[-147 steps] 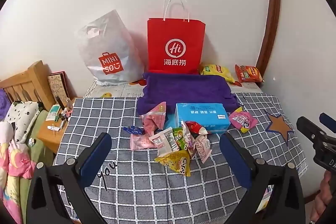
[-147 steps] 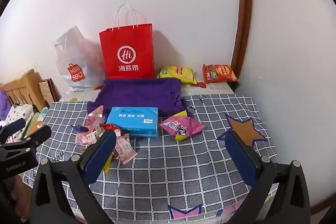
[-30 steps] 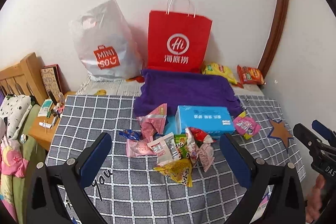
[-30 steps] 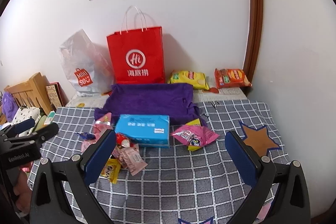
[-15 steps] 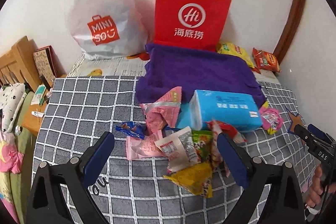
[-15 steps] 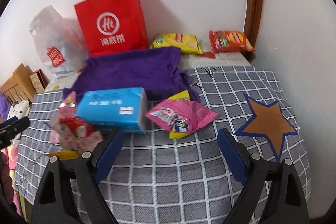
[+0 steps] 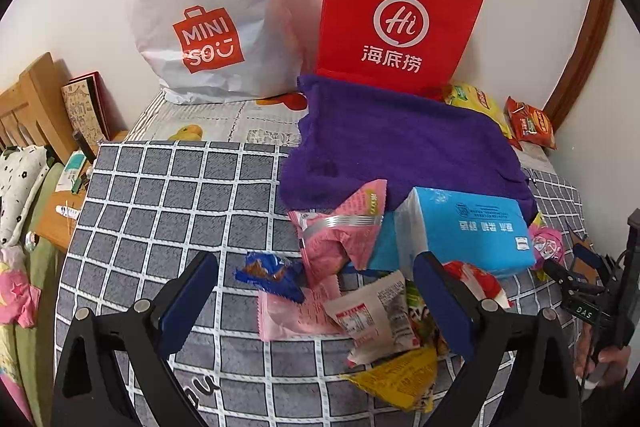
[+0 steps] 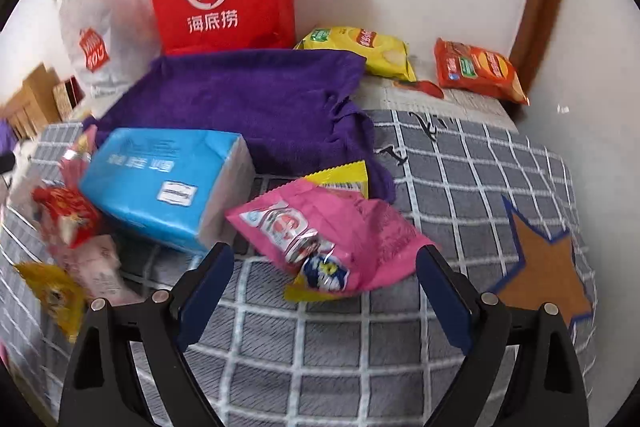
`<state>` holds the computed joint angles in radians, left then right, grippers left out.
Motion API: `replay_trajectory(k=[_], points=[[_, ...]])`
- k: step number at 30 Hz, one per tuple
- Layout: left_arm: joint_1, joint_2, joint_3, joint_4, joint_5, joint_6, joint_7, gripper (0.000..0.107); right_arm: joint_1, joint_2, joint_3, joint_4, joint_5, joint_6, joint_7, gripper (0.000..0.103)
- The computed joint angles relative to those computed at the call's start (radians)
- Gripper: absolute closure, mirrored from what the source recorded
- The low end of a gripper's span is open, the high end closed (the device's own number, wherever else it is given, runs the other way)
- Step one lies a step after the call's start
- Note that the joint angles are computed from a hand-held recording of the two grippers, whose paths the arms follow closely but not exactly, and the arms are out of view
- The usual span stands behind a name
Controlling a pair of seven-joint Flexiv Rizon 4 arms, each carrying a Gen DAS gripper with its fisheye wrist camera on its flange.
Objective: Organize snacks
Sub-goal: 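Reach the left tool to the blue candy packet and grasp it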
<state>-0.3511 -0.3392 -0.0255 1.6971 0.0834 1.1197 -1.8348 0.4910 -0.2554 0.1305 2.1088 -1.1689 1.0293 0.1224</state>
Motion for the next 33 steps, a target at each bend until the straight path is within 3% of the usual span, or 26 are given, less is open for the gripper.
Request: replay_trajectory(k=[6, 13, 20, 33], points=[[0.017, -0.019, -0.012, -0.017, -0.021, -0.003, 0.031, 0.008, -0.008, -0.053, -0.020, -0.032, -0.008, 0.011, -0.093, 0.009], [0.016, -0.040, 0.005, -0.041, -0.025, -0.021, 0.025, 0.008, 0.002, -0.095, -0.047, -0.058, 0.006, 0.036, -0.112, 0.009], [0.028, -0.046, 0.008, -0.032, -0.025, -0.037, 0.043, 0.008, -0.006, -0.077, -0.056, -0.043, -0.052, 0.064, -0.049, 0.027], [0.049, -0.064, -0.009, 0.012, -0.068, -0.072, 0.077, 0.009, -0.009, 0.013, -0.009, 0.020, -0.047, 0.017, 0.099, 0.030]])
